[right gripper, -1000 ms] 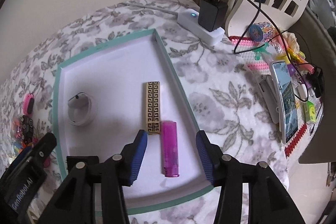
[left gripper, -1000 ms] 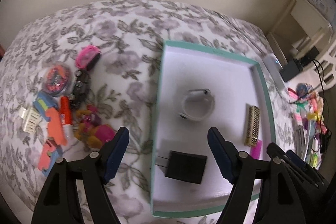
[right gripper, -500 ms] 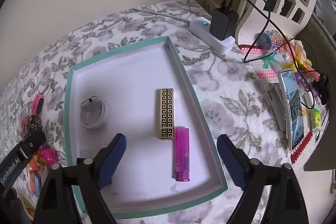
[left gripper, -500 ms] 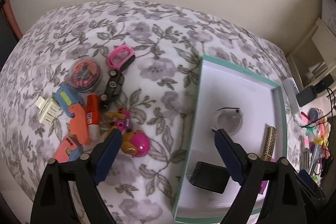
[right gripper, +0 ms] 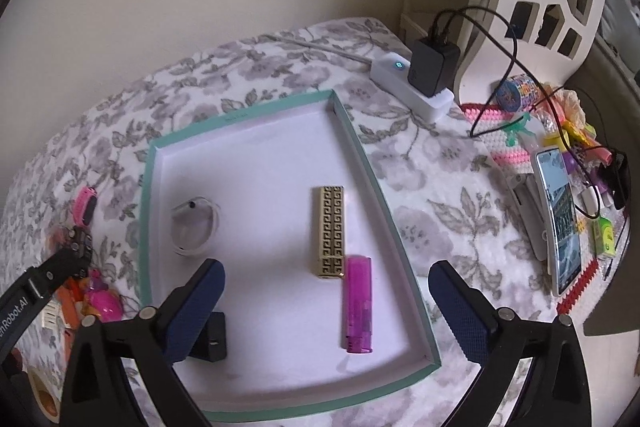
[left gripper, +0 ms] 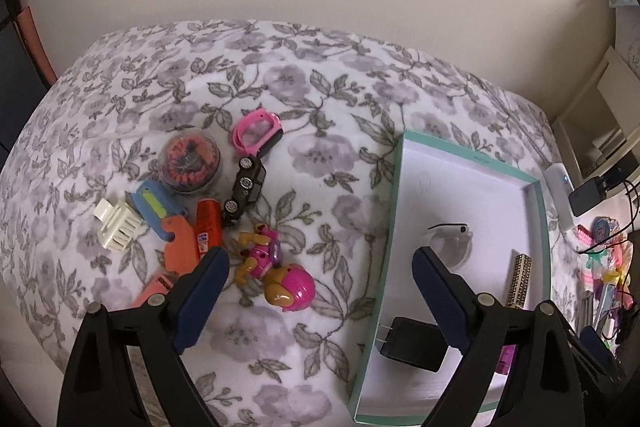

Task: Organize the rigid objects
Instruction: 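Move the left tool over the pink-blue folding toy while the right approaches the toy figure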

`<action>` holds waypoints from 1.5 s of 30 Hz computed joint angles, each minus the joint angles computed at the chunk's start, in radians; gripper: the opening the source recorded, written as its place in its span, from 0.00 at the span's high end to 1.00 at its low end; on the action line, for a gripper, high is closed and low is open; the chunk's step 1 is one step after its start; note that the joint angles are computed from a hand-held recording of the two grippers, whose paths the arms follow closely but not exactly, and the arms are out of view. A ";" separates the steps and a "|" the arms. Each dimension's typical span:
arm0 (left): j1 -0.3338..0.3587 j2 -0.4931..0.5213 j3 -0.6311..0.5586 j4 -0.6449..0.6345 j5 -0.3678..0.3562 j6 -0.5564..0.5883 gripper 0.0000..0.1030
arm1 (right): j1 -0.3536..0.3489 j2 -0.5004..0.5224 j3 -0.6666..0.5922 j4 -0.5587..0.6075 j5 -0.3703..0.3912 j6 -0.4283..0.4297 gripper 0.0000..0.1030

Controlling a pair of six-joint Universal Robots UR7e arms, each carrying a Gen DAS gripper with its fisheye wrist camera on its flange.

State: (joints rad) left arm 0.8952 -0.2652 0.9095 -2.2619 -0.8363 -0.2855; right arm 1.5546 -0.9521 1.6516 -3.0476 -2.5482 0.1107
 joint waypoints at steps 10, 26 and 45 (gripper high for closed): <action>-0.001 -0.070 0.073 -0.061 0.076 -0.011 0.10 | 0.035 0.002 0.007 -0.150 0.058 -0.043 0.00; 0.044 -0.210 0.223 -0.105 0.197 -0.060 0.10 | 0.112 0.114 -0.079 -0.118 0.166 -0.153 0.00; 0.169 -0.292 0.282 0.042 0.198 -0.255 0.10 | 0.113 0.240 -0.197 0.138 0.287 -0.117 0.00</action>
